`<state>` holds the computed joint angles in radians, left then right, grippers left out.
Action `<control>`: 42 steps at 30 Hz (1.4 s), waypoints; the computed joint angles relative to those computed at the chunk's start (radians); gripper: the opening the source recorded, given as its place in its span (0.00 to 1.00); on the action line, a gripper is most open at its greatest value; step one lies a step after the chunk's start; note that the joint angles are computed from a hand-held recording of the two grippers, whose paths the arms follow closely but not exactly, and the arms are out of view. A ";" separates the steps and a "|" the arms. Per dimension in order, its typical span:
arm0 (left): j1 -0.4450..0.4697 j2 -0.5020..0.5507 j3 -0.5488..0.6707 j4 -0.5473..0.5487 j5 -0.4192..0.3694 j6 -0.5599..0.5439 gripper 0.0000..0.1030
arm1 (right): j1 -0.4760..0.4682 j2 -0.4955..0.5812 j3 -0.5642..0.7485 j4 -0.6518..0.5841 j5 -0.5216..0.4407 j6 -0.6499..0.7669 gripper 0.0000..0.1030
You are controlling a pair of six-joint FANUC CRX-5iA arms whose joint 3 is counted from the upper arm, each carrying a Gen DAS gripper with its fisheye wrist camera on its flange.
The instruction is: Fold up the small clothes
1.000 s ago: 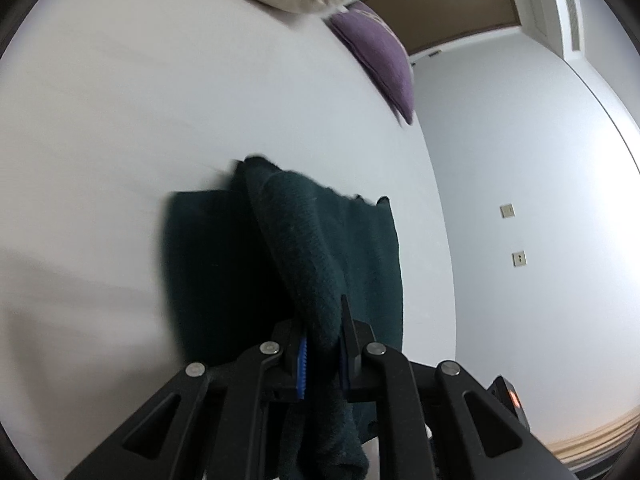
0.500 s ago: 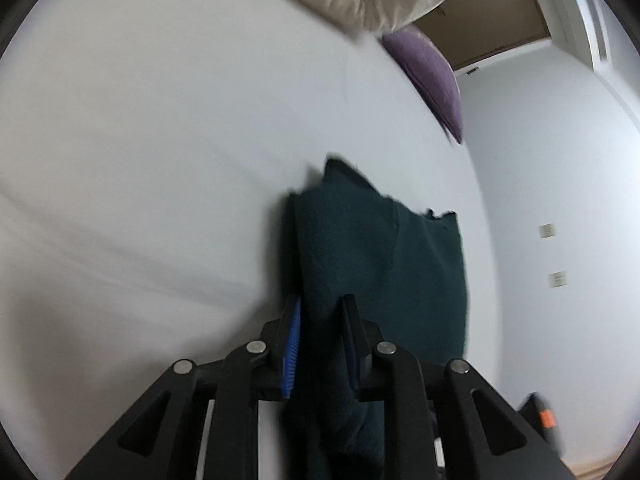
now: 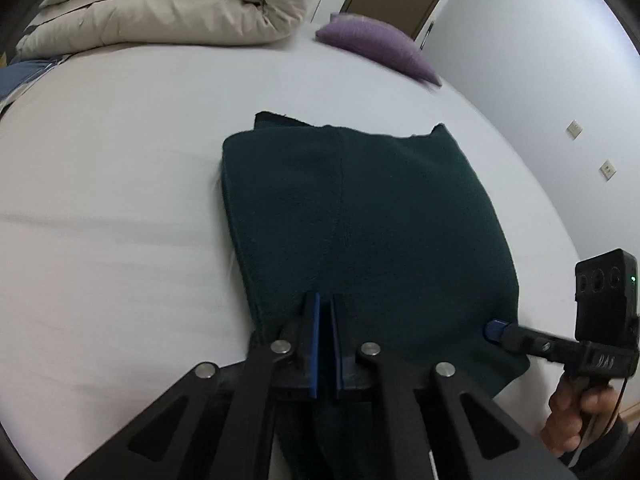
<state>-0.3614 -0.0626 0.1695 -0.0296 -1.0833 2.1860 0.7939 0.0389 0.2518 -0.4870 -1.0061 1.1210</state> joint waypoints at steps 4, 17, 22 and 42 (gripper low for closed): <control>0.007 -0.022 -0.025 0.007 0.029 -0.010 0.08 | -0.057 0.001 0.004 -0.091 0.000 0.041 0.31; -0.035 -0.017 0.072 -0.073 -0.012 0.052 0.25 | -0.176 0.010 0.097 -0.245 -0.109 0.222 0.35; -0.028 0.094 0.203 -0.073 -0.055 -0.005 0.34 | -0.216 0.151 0.297 -0.282 -0.124 0.190 0.39; 0.091 0.076 0.012 0.146 0.098 -0.133 0.31 | -0.265 0.441 0.558 -0.218 -0.141 -0.041 0.31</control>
<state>-0.2702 0.0131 0.1819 0.1164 -0.9850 2.0532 0.5289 0.4803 0.8098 -0.7051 -1.1472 1.0800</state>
